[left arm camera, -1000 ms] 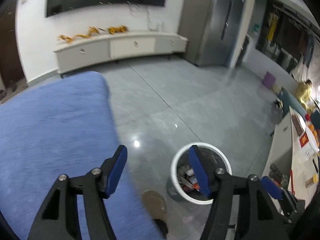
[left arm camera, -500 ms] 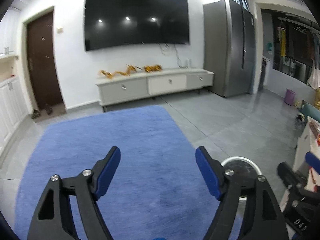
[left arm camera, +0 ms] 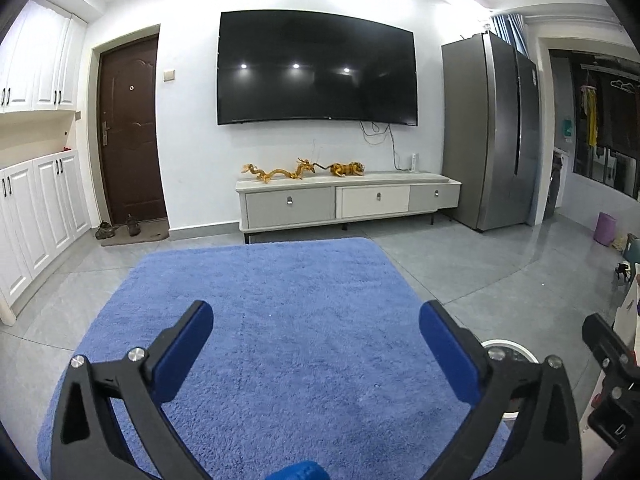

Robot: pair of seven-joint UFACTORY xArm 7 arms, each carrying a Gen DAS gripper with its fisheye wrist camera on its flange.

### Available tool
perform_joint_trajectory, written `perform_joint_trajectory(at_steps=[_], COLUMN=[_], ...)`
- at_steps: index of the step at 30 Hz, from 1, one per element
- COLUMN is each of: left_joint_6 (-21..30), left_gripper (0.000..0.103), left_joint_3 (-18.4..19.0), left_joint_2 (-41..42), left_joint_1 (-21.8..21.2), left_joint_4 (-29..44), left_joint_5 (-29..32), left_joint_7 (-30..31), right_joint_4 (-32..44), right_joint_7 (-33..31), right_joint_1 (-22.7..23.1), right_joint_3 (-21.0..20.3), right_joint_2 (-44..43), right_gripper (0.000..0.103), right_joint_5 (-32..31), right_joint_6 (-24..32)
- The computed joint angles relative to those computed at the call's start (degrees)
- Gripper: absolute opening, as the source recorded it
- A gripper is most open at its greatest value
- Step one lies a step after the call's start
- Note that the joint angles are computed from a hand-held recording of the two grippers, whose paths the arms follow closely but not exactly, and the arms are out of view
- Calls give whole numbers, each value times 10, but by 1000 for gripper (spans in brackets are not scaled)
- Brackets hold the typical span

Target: Collect trash

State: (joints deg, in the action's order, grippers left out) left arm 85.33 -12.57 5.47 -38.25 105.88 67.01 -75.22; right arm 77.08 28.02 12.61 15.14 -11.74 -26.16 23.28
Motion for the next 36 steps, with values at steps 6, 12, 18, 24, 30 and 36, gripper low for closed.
perform_joint_trajectory(at_steps=[6, 12, 18, 24, 30, 36], left_joint_6=[11, 14, 14, 9, 11, 19], left_gripper=[103, 103, 103, 103, 103, 103], left_joint_3=[-6, -14, -17, -18, -22, -21], left_joint_2=[-9, -20, -19, -20, -17, -7], left_joint_1=[0, 7, 7, 8, 4, -9], left_joint_4=[-11, -28, -32, -37, -37, -28], left_joint_5=[11, 13, 14, 13, 19, 32], left_joint_7=[-9, -20, -15, -10, -7, -1], right_joint_4=[-17, -28, -34, -47, -49, -53], right_joint_7=[7, 22, 17, 16, 16, 19], right_joint_1=[-5, -16, -17, -25, -31, -35], right_joint_3=[0, 9, 6, 7, 11, 13], right_joint_2=[-11, -16, -20, -30, -32, -35], right_gripper=[100, 102, 103, 103, 103, 103], right_joint_5=[-6, -17, -14, -11, -8, -6], right_joint_6=[-15, -24, -27, -36, -37, -35])
